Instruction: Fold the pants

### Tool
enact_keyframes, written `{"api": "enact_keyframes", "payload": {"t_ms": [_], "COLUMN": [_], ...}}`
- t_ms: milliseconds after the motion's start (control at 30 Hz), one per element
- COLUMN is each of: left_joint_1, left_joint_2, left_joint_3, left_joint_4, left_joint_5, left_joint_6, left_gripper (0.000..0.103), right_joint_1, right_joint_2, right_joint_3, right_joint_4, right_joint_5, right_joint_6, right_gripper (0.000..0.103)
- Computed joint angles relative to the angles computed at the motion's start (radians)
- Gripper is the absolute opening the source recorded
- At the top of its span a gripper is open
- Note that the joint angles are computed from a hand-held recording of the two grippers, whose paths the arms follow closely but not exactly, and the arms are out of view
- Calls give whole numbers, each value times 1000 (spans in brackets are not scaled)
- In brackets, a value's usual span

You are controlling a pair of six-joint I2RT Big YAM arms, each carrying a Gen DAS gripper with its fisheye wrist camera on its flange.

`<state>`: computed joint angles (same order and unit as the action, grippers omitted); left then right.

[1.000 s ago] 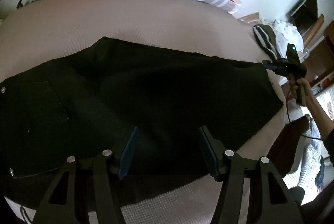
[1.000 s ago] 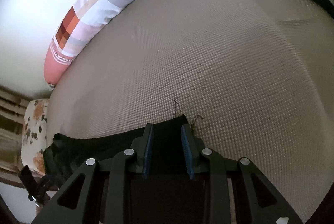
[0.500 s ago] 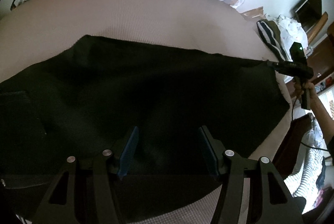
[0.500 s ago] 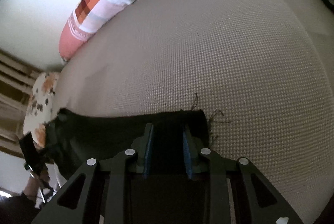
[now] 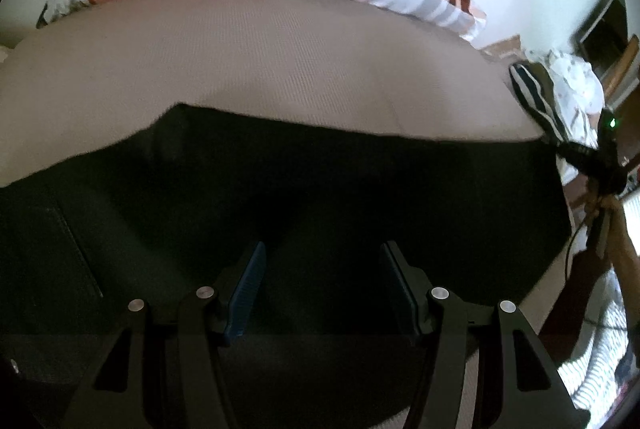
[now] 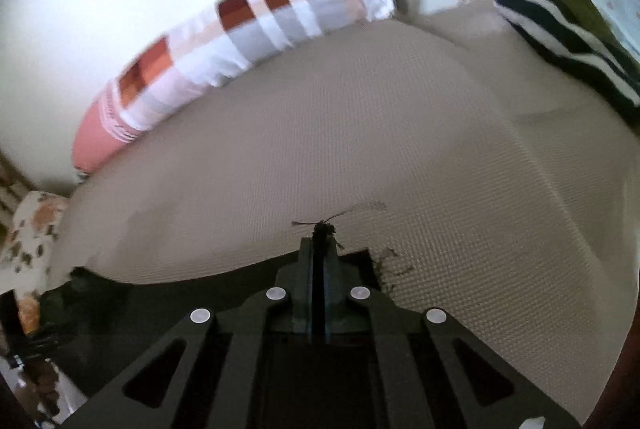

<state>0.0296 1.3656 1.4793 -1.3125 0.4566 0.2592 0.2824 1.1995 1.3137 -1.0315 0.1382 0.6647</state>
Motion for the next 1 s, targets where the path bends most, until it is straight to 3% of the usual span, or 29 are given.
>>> {"api": "enact_keyframes", "payload": {"t_ms": [233, 300, 367, 533, 700, 1000], "left_joint_1": [-3, -4, -6, -12, 7, 119], "left_joint_2": [42, 65, 72, 103, 98, -32], "left_joint_3": [3, 11, 13, 38, 55, -44], "left_joint_4": [82, 88, 116, 142, 99, 22], "left_joint_5": [-47, -58, -60, -76, -41, 0], "left_joint_6": [-17, -13, -8, -21, -18, 154], "left_gripper": [60, 60, 60, 60, 60, 60], "right_joint_1": [2, 10, 31, 76, 187, 376], "right_joint_2": [44, 52, 62, -9, -90, -126], "right_joint_3": [-15, 1, 31, 18, -12, -83], "right_joint_4": [-9, -38, -101, -148, -220, -347], "right_joint_5": [23, 45, 105, 154, 186, 234], "right_joint_6": [49, 66, 93, 166, 265, 470], "right_gripper": [4, 10, 23, 25, 25, 25]}}
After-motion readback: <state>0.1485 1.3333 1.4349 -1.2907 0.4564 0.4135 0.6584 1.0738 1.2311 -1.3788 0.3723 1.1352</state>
